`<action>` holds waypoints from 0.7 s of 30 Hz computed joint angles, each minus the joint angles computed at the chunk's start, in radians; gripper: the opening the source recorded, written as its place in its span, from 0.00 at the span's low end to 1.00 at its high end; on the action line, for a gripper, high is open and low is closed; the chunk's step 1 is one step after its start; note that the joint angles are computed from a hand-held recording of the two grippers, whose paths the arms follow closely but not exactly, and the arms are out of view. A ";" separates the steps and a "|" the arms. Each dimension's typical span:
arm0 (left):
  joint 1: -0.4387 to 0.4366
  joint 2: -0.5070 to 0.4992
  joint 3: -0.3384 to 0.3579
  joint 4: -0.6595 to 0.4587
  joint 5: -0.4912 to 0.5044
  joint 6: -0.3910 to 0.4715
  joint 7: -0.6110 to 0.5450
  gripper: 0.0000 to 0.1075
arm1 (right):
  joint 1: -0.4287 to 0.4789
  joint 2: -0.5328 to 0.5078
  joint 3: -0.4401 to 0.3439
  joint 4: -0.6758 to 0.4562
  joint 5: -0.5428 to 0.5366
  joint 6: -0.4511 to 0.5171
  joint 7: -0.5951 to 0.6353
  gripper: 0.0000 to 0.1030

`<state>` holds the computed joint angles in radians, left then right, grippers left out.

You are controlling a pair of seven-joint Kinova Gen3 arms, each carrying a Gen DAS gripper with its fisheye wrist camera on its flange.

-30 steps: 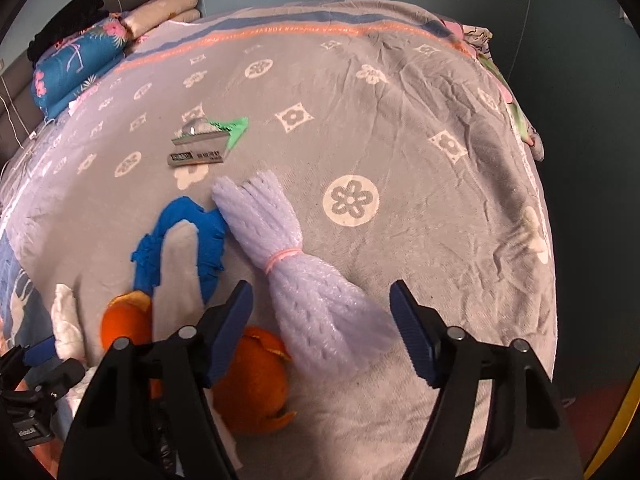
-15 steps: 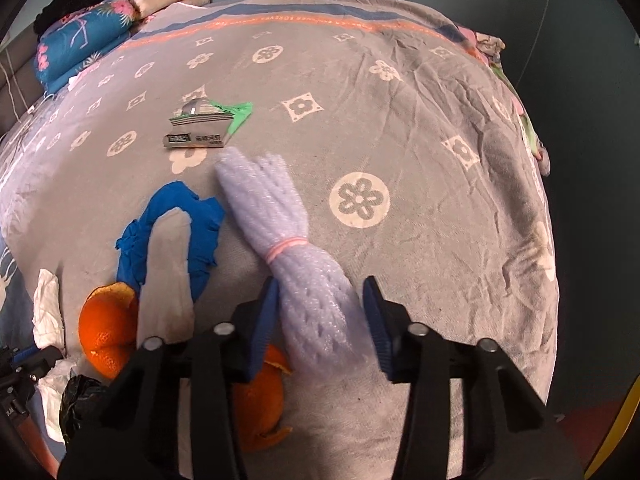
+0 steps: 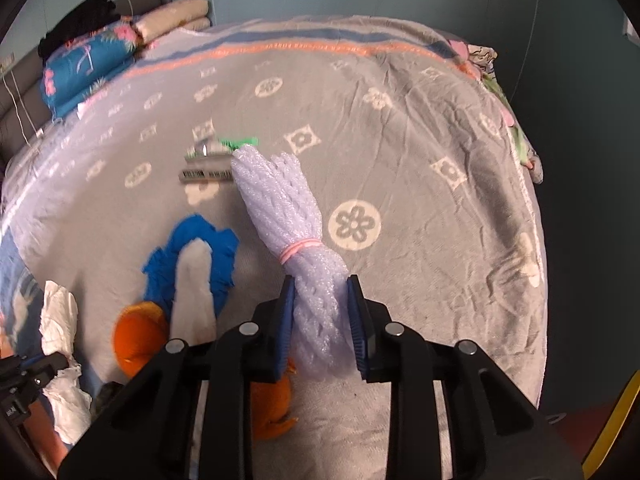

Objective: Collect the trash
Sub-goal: 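Carry the white tissue with the left tool while the right tool carries the mesh sleeve to the bin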

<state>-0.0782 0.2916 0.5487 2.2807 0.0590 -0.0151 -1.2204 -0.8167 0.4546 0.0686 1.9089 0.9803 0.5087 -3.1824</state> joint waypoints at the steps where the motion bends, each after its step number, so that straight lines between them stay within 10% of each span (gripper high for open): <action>1: 0.020 -0.012 -0.019 0.006 0.000 -0.013 0.000 0.16 | -0.008 -0.009 0.005 0.006 0.009 0.001 -0.013 0.24; 21: 0.253 -0.196 -0.269 0.057 -0.061 -0.064 0.108 0.16 | -0.007 -0.253 -0.211 0.116 0.023 0.221 -0.132 0.24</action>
